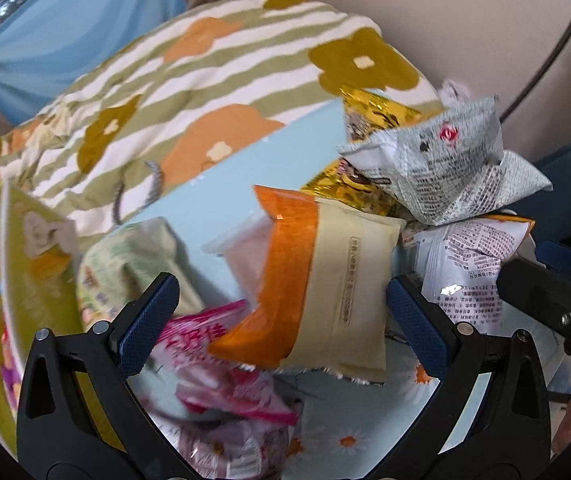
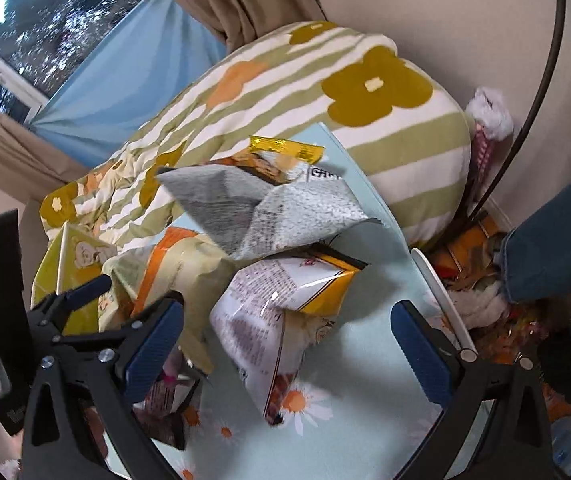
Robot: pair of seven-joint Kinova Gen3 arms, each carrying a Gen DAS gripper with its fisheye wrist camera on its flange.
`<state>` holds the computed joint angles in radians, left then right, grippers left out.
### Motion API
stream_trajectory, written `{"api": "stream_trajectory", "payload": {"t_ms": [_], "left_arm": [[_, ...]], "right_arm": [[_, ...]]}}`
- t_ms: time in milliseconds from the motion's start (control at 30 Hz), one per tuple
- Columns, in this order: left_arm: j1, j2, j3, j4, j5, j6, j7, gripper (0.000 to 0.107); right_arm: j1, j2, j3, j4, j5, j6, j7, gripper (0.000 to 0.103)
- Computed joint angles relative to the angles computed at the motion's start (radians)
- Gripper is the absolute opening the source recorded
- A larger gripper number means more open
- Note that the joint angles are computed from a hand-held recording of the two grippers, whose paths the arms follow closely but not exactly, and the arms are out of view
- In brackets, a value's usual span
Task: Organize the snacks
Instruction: 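Grasp the orange-beige bag with the left gripper while the right grasps the white-orange bag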
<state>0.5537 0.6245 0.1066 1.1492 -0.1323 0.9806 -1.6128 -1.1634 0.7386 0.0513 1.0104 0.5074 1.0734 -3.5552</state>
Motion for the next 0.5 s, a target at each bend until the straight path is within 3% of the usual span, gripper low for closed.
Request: {"api": "stream_trajectory", "payload": {"t_ms": [233,333,400,500], "left_arm": [[0.001,0.052,0.012,-0.052,0.013,0.041,-0.049,0.099],[-0.021,0.067,0.027,-0.071,0.046,0.063,-0.083,0.086],[-0.02,0.075,0.027,-0.08,0.054,0.074,-0.097,0.069],[-0.011,0.075,0.022,-0.074,0.053,0.068,-0.11,0.064]], "right_arm": [[0.038,0.012,-0.005,0.028,-0.03,-0.07,-0.02,0.103],[0.049,0.021,-0.005,0.025,-0.047,-0.083,-0.015,0.102],[0.052,0.024,-0.004,0.025,-0.054,-0.091,-0.011,0.101],[0.058,0.032,-0.004,0.017,-0.066,-0.097,0.001,0.1]]}}
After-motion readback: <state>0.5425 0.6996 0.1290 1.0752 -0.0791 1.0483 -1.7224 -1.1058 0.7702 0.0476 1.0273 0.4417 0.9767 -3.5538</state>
